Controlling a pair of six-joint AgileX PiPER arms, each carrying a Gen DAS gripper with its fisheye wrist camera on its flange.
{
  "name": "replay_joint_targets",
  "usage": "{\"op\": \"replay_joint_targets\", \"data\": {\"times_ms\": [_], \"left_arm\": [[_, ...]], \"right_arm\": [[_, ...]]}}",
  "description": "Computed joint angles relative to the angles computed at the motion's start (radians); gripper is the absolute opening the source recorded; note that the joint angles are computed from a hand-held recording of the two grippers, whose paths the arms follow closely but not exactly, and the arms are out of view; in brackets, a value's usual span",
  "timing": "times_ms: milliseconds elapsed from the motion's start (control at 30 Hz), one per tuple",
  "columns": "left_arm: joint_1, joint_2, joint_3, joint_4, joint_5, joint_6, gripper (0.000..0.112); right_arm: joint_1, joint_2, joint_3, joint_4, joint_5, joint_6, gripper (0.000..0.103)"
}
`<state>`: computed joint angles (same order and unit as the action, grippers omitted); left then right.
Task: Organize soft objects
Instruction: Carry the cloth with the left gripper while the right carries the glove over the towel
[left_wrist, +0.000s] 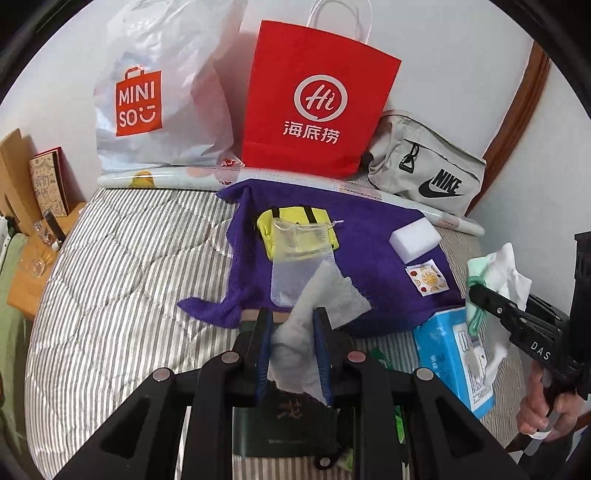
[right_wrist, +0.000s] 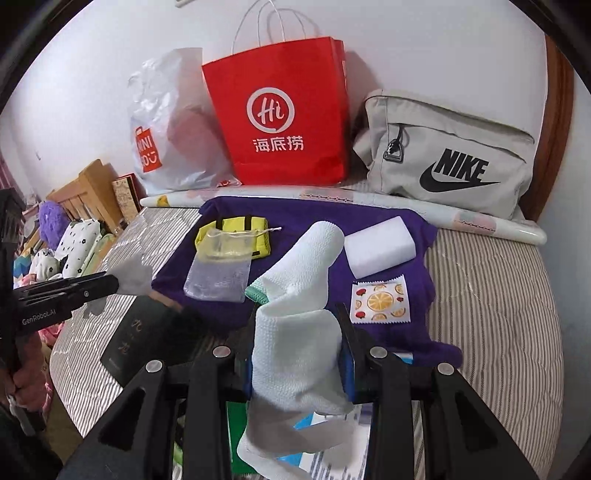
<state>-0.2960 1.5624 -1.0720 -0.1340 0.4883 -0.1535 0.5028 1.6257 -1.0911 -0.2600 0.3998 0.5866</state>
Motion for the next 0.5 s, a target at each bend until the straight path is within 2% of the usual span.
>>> {"op": "replay_joint_targets", "data": {"times_ms": [200, 400, 500], "left_arm": [[0.035, 0.066, -0.050, -0.070, -0.017, 0.083, 0.021], [0.049, 0.147, -0.150, -0.108, 0.020, 0.132, 0.021], [0.054, 0.196, -0.208, -0.155, 0.054, 0.173, 0.021]], "right_arm": [[-0.012, 0.084, -0.092, -0.025, 0.035, 0.006, 0.035], [-0.037, 0.154, -0.169, -0.009, 0.054, -0.020, 0.035], [-0.059, 0.198, -0.215, 0.046, 0.056, -0.081, 0.035]]}}
